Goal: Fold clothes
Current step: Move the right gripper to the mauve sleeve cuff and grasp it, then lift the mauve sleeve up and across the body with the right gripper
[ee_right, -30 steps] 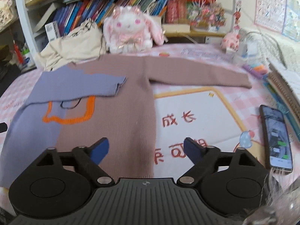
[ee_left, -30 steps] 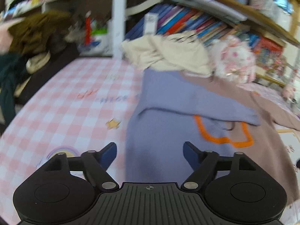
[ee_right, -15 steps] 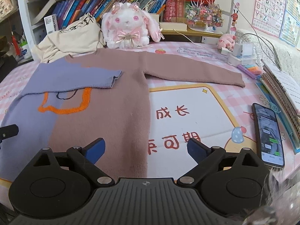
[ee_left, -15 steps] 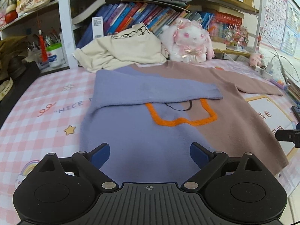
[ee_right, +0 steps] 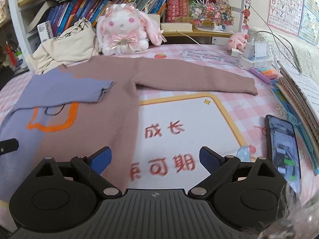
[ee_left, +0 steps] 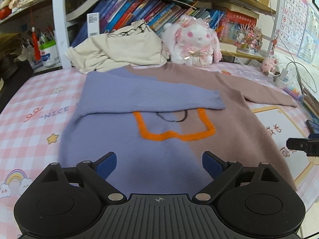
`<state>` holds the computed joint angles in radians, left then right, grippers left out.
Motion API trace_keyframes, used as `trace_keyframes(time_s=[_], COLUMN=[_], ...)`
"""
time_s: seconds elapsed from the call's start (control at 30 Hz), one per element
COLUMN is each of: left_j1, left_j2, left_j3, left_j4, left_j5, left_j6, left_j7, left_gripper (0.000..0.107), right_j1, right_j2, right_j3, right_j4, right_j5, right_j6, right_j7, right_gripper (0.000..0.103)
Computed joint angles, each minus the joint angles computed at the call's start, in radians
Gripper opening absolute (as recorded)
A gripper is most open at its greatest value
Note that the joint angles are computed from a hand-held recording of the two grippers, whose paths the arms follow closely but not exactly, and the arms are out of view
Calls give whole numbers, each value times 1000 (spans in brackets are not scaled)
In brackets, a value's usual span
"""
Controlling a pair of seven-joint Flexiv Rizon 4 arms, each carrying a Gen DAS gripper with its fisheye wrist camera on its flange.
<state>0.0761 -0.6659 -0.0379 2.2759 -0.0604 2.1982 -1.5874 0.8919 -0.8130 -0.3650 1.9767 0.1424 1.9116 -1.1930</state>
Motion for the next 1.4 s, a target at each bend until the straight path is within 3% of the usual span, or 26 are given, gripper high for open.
trace_keyframes(time_s=[0.33, 0.6, 0.87, 0.93, 1.0, 1.07, 1.13, 1.27, 1.4], left_j1=[-266, -530, -804, -890, -976, -1044, -1097, -1128, -1124], left_j2=[-21, -69, -142, -174, -213, -249, -281, -302, -303], left_j3=[98, 207, 378, 455, 551, 638, 713, 773, 786], left_j4=[-66, -148, -235, -257, -273, -280, -283, -285, -290], left_j5=[-286, -625, -984, -1073, -1119, -1131, -1122, -1079, -1031], left_j6=[-49, -136, -259, -312, -380, -446, -506, -560, -572], left_j7=[61, 166, 302, 322, 303, 265, 213, 137, 91], left_gripper=[95, 95, 95, 95, 95, 95, 95, 95, 95], right_j1=[-314, -558, -737, -768, -808, -836, -839, -845, -794], right_j2=[-44, -96, -176, -198, -222, -244, -261, -289, -298], right_j3=[201, 355, 471, 493, 535, 567, 569, 587, 510], right_j4=[-145, -277, -457, -504, -552, -597, -625, -653, -632], right_j5=[-145, -282, -348, -344, -350, -353, -350, -358, -384], right_j6=[-14, -98, -213, -245, -291, -338, -347, -327, -248], right_j7=[-19, 15, 84, 106, 110, 99, 81, 20, -33], right_gripper=[95, 95, 92, 86, 72, 60, 56, 42, 32])
